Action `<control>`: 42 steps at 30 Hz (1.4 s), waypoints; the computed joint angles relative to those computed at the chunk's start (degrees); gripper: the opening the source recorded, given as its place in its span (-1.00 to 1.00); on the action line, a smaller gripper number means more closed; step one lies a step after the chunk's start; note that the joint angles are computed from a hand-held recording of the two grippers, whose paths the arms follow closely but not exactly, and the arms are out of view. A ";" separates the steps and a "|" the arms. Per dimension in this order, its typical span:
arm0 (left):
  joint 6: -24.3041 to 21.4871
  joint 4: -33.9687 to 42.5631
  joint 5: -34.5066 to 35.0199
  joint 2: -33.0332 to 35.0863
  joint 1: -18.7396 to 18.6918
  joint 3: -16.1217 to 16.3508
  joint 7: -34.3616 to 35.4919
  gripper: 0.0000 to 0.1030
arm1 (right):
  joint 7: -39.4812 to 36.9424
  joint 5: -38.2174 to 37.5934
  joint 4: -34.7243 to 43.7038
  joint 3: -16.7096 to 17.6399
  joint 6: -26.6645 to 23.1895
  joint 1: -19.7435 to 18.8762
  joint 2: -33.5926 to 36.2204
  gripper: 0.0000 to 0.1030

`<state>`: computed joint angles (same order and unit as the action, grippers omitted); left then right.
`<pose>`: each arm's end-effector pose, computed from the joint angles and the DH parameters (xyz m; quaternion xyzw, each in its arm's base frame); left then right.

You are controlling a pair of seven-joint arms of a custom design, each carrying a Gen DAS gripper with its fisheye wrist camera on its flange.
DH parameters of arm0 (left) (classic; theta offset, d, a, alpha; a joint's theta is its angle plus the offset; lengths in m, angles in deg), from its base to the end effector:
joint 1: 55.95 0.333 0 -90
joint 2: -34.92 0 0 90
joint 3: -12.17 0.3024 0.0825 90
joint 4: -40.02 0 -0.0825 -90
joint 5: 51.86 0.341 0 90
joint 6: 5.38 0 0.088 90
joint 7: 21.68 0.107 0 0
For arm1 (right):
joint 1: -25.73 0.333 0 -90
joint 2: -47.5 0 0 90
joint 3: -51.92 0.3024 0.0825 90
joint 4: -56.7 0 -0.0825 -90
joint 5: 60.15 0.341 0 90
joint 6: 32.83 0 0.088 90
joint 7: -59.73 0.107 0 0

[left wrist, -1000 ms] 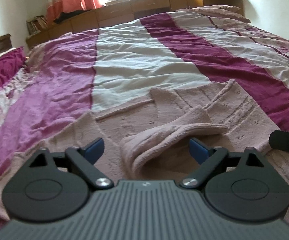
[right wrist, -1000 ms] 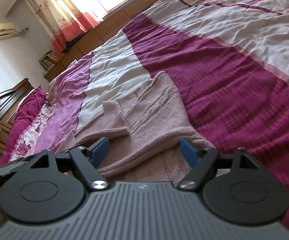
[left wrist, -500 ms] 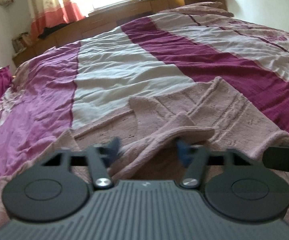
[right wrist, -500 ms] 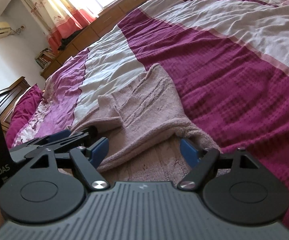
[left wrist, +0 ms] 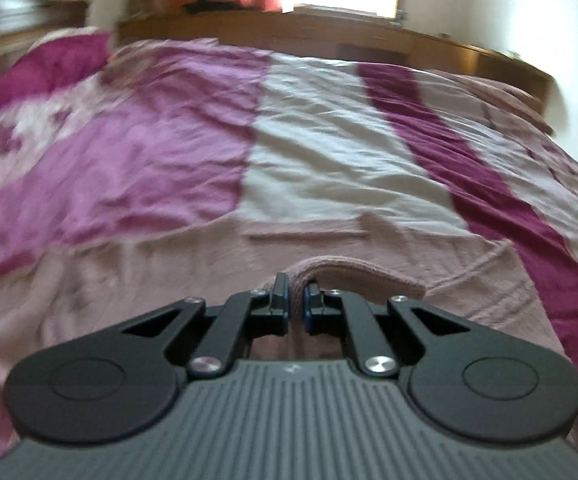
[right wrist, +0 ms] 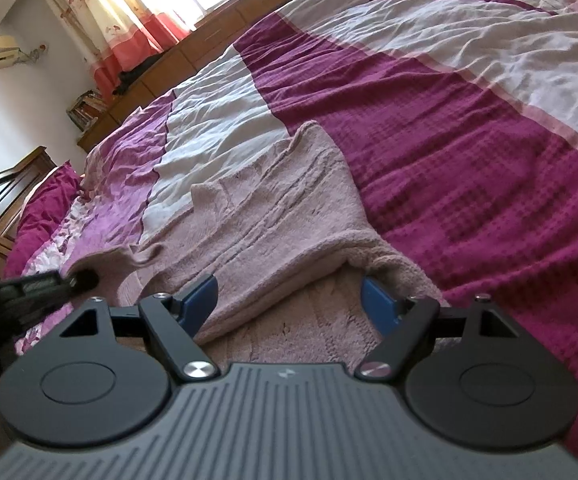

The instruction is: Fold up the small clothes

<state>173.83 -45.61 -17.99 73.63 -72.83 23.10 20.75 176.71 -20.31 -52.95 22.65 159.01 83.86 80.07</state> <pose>0.6954 -0.1577 0.3916 -0.6358 0.6136 -0.3543 0.3064 0.5602 0.2857 0.3622 -0.4459 0.7674 -0.1449 0.4374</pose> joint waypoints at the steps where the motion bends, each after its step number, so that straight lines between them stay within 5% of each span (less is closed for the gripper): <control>1: 0.37 -1.79 -0.17 -0.87 -0.74 1.57 -1.85 -0.80 | -0.03 0.04 0.04 -0.46 -0.21 0.40 0.13 0.63; 4: 1.27 -6.99 -0.90 -3.46 -0.92 3.33 -5.56 -0.78 | 0.34 -0.23 0.09 -1.75 -0.83 1.46 0.54 0.63; 6: 0.45 -9.64 -2.06 -5.07 1.74 0.51 -5.20 -0.73 | 0.81 -0.65 -0.03 -2.54 -1.23 2.16 0.66 0.63; 8: -0.18 -12.43 -4.28 -6.65 6.23 -4.38 -3.46 -0.55 | 1.43 -1.28 -0.09 -3.60 -1.70 3.03 0.90 0.63; 10: -0.55 -14.87 -5.49 -8.05 6.86 -4.59 -4.22 -0.26 | 2.14 -2.09 -0.27 -4.67 -2.15 3.96 1.05 0.63; 13: 0.02 -18.00 -6.28 -9.73 7.15 -4.07 -5.60 -0.10 | 3.52 -3.69 -0.21 -5.92 -3.05 4.79 1.51 0.63; 20: 0.33 -21.62 -5.31 -11.78 4.73 1.06 -9.83 -0.10 | 6.82 -7.84 -0.38 -8.34 -4.51 6.39 2.18 0.63; 28: 3.96 -23.71 -5.58 -12.96 9.53 -2.10 -7.19 -0.10 | 9.62 -12.71 -1.39 -9.43 -6.67 7.08 0.23 0.63; 34: 3.52 -20.71 -8.33 -10.84 16.37 -9.33 1.79 -0.10 | 12.91 -17.73 -2.35 -14.64 -7.99 11.75 -1.00 0.63; 39: 1.24 -17.60 -13.20 -7.90 23.00 -17.55 9.56 -0.10 | 11.89 -21.08 2.77 -7.11 -9.12 3.07 -2.16 0.63; 42: 1.12 -16.73 -15.91 -6.85 23.70 -18.52 11.45 -0.11 | 10.40 -23.16 10.25 1.12 -13.19 -6.37 -0.86 0.63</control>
